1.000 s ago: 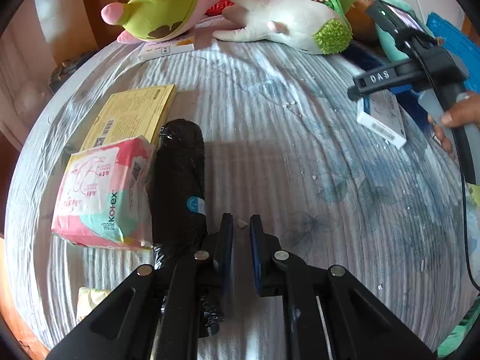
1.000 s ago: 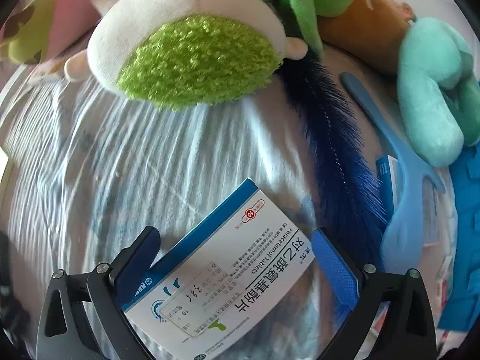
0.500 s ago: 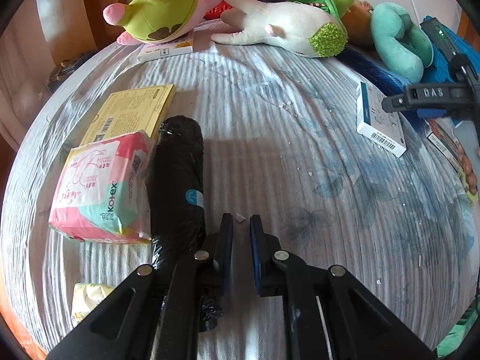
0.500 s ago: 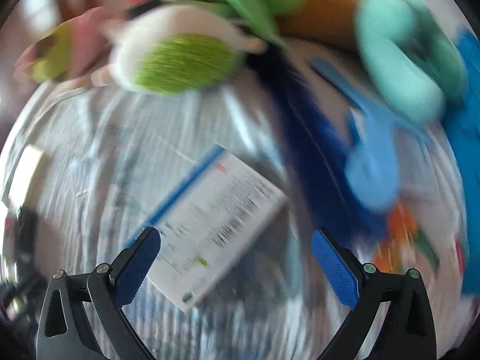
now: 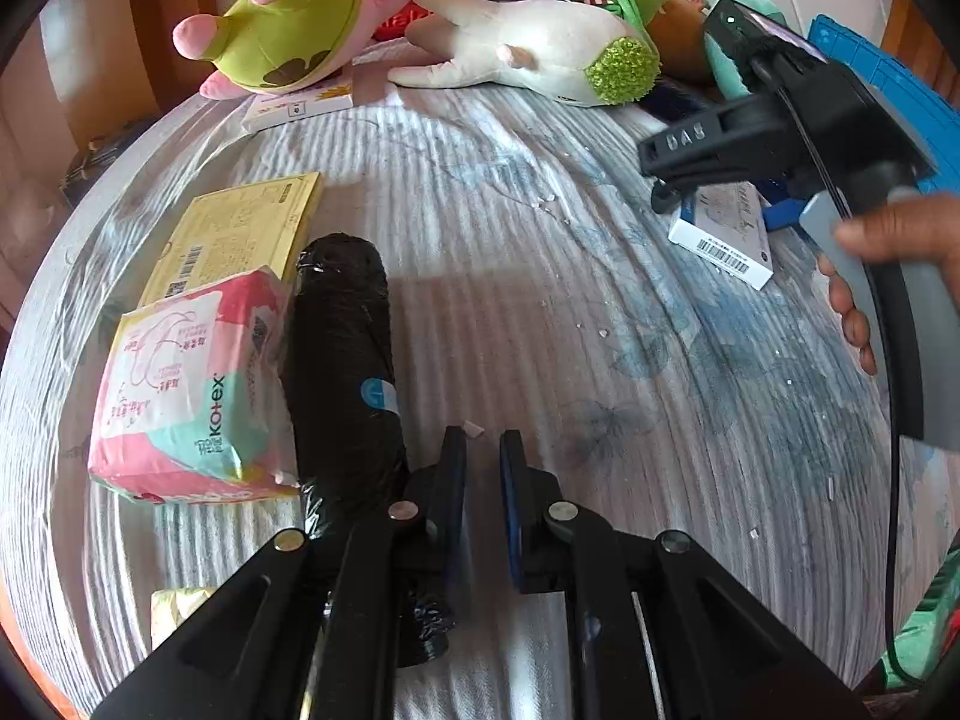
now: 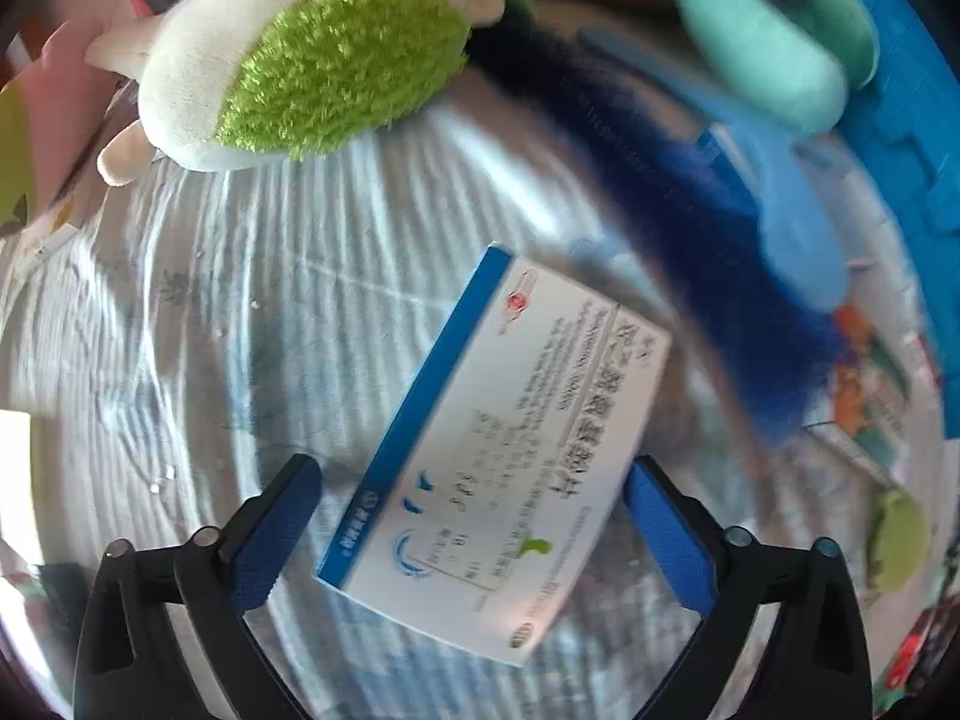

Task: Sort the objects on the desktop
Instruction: 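Lift the white-blue medicine box with the right tool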

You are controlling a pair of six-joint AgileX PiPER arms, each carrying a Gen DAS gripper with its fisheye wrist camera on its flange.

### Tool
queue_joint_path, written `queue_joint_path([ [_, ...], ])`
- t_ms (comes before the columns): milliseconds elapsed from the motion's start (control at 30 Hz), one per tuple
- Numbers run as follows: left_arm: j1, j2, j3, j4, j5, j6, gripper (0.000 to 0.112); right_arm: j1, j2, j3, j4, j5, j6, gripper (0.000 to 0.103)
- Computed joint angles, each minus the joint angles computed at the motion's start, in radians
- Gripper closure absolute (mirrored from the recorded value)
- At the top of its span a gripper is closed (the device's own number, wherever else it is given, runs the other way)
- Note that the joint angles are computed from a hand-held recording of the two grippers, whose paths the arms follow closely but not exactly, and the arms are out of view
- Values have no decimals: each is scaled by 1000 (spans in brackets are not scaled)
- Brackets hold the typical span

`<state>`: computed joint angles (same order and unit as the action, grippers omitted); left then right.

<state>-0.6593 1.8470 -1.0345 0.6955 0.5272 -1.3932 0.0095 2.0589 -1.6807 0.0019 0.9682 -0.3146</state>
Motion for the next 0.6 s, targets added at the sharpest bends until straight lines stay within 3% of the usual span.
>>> queue_joint_path([
  [100,-13,6,3,60,5,-41,101,-37,-58,63,61,-44,-113,19],
  [233,-10,2,19,96,-26,-71,110,-127,-99,71,218,10,-303,21],
  [400,-2,-14,52,136,-61,-133,112,-166,-251,223,318,-103,-502,25],
  [467,1,-17,58,139,-71,-144,112,-199,-275,254,358,-128,-571,27],
  [500,3,-18,63,148,-76,-156,112,-257,-296,261,393,-100,-634,27],
  [533,1,-19,67,162,-78,-173,112,-299,-325,294,425,-97,-689,33],
  [567,-1,-20,70,173,-78,-185,112,-318,-326,348,453,-134,-738,54],
  [600,-2,-22,72,177,-78,-190,112,-298,-304,383,470,-174,-747,60],
])
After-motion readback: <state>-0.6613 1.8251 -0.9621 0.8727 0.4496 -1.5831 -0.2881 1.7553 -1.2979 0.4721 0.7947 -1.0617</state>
